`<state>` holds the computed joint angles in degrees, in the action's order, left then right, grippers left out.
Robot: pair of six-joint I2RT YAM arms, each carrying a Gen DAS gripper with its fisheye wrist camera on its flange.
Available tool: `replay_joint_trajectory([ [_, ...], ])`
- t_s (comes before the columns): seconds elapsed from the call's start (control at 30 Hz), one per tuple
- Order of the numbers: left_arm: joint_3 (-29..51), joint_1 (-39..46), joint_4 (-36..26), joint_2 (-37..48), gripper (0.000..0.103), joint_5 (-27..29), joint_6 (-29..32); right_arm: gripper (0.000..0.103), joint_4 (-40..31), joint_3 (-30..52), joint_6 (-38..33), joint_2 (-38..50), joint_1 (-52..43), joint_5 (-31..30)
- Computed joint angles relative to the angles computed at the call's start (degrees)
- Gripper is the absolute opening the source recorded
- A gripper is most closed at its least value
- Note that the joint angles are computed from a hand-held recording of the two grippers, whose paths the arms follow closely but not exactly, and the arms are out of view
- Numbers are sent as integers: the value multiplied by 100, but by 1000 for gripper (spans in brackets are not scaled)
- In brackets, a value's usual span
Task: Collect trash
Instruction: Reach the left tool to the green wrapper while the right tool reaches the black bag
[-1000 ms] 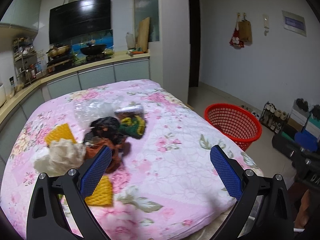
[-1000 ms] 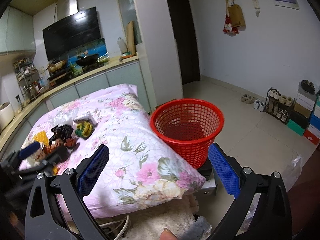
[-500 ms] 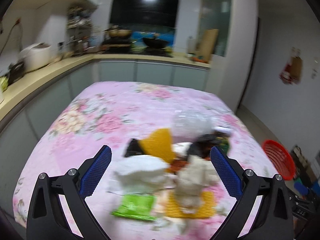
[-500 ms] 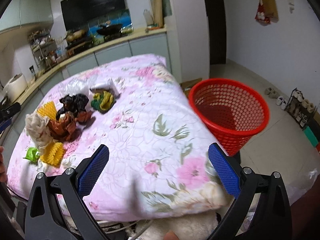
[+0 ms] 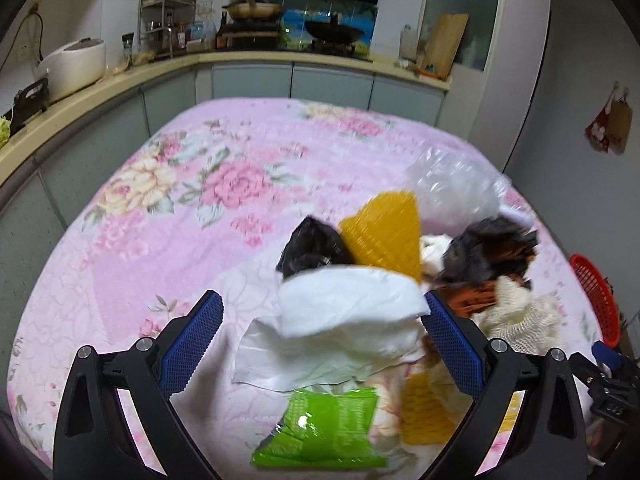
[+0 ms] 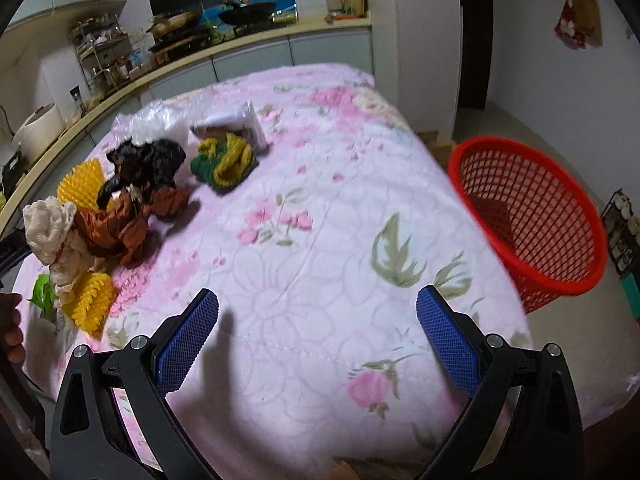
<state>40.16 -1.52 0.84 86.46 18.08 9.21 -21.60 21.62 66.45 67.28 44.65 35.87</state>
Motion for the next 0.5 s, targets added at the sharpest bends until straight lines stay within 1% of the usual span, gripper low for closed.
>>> replay_joint_trajectory([
  [0.07,66,-4,26,201,96,-71,-9,96,95,-19,19,172,64,58],
  [0.17,186,18,-14,429,96,-100,-31,96,19,105,105,495,216,212],
  [0.33,509,23,-389,868,96,-81,-35,96,-51,180,32,585,132,106],
  [0.4,414,9,-237,850,96,-129,-38,96,-100,212,-15,580,96,38],
  [0.5,404,-41,-235,849,96,-210,-78,96,-85,234,-86,634,99,88],
])
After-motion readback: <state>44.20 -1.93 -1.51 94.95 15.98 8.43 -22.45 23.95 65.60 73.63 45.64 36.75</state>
